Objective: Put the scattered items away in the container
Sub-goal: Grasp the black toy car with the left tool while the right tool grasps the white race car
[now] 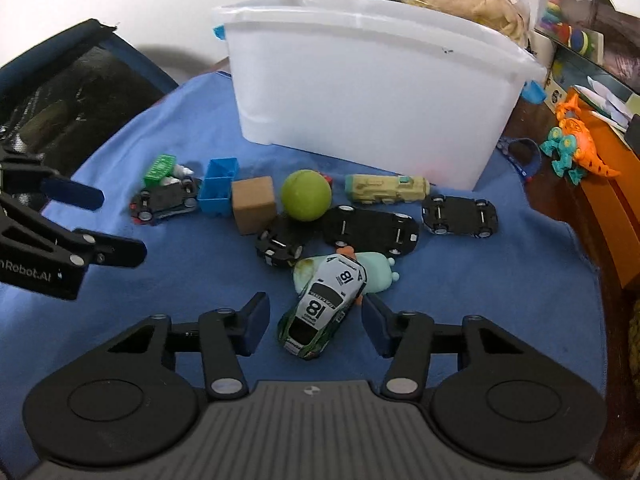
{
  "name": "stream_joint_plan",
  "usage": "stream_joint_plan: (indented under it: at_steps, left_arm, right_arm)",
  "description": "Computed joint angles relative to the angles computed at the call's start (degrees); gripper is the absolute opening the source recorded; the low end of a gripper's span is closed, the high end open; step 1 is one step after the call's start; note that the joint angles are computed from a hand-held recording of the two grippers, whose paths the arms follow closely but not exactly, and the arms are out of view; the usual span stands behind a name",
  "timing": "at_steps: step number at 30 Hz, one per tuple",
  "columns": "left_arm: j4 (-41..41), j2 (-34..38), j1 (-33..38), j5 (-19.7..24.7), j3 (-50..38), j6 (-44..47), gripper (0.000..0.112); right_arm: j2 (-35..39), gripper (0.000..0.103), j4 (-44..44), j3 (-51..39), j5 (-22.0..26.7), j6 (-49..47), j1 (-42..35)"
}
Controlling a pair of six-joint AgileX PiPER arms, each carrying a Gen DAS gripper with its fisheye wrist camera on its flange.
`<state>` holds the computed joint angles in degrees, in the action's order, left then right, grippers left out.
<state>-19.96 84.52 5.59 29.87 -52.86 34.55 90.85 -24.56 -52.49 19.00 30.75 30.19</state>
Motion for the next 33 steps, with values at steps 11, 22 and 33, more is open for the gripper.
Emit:
stream_joint_plan:
  at_steps: [11,22,33]
  left_arm:
    - [-23.3,6.7,3.9,10.0,-3.5,21.9,0.068]
    - [-12.1,9.8,-2.6,0.0,-6.9,-0.7,0.072]
    - [-8.7,9.0,-2.2,1.6,-7.3,-2.9,0.039]
  right_arm:
    - [-4.0,0.043,6.6,3.6,-1.0,-6.9,-2.6]
    - [-3.8,0.045,13.9,3.3,-0.3,-12.1,-3.5]
    - [-4.7,0.033,15.1,5.6,-3.1,-17.9,-3.2]
